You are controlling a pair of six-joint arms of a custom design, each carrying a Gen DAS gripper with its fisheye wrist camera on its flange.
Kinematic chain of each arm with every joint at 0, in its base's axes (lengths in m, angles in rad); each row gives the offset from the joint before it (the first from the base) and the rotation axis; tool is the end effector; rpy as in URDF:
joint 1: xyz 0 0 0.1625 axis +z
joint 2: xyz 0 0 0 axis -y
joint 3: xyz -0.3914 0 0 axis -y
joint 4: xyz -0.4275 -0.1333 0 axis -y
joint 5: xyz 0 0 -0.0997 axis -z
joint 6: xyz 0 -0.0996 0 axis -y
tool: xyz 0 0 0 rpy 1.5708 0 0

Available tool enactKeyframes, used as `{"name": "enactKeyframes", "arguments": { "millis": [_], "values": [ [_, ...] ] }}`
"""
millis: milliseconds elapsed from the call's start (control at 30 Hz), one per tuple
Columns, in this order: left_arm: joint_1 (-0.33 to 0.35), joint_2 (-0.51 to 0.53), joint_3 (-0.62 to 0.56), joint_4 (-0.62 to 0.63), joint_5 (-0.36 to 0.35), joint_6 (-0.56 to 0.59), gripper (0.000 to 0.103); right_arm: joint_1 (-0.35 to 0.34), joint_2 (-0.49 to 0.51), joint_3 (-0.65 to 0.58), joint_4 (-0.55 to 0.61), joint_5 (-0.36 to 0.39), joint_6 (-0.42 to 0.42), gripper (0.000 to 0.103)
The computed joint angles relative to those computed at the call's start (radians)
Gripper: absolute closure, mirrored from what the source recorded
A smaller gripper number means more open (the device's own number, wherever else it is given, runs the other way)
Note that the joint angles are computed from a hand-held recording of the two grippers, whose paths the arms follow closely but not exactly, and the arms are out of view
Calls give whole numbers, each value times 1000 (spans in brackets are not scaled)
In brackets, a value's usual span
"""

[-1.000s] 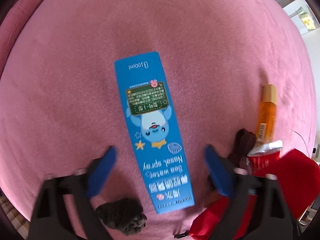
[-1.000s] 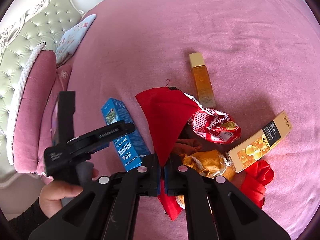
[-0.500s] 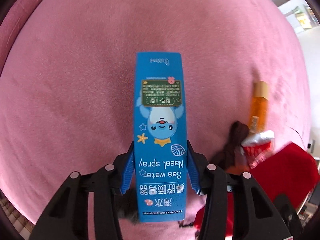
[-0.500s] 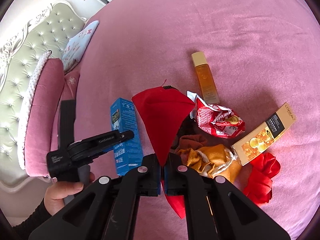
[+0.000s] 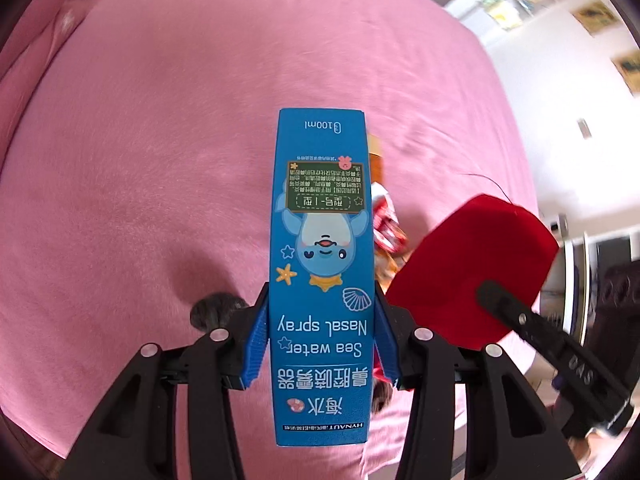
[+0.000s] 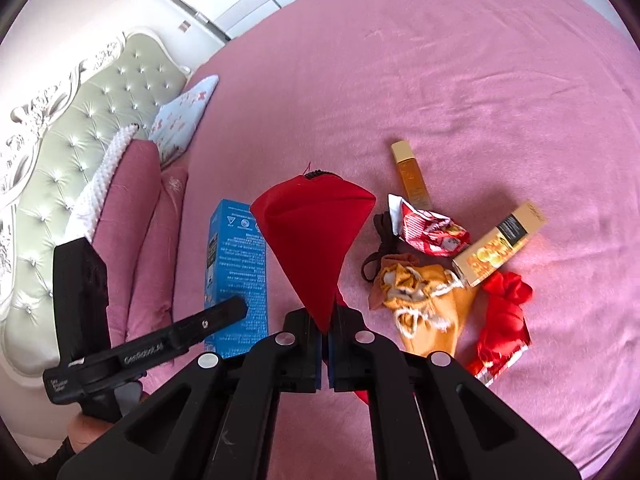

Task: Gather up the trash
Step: 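Carry the blue box and red pouch with both tools over the yellow bucket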

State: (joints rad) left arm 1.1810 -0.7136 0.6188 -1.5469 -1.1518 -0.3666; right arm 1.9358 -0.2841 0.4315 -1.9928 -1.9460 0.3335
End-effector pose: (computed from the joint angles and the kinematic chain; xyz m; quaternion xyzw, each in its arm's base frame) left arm -0.1536 -0.8314 0.3755 0.0040 0.9775 -0.1090 0.1803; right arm 0.4187 -0.8245 0.1473 -0.0102 -0.9735 0.1896 0.1276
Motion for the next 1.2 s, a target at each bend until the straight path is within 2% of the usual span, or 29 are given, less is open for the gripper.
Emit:
{"name": "enactKeyframes", "arguments": {
  "millis": [200, 400, 600, 700, 867, 967, 1200],
  "values": [
    [-62, -128, 194, -52, -28, 95, 57, 34, -244, 398, -219, -66, 66, 101],
    [-132, -223, 367, -86, -71, 161, 57, 61, -436, 690, -360, -143, 145, 101],
    [-200, -233, 473, -100, -136, 225, 57, 76, -655, 1000, -459, -244, 248, 101],
    [-238, -226, 529, -105, -171, 247, 56, 81, -797, 1176, -496, -300, 332, 101],
    [-304, -214, 630, -117, -249, 270, 56, 94, -1003, 1396, -460, -405, 483, 101],
    [-345, -205, 700, -125, -293, 286, 56, 111, -1123, 1503, -364, -473, 610, 101],
    [-447, -169, 836, -159, -365, 308, 56, 110, -1386, 1735, -222, -502, 874, 101]
  ]
}}
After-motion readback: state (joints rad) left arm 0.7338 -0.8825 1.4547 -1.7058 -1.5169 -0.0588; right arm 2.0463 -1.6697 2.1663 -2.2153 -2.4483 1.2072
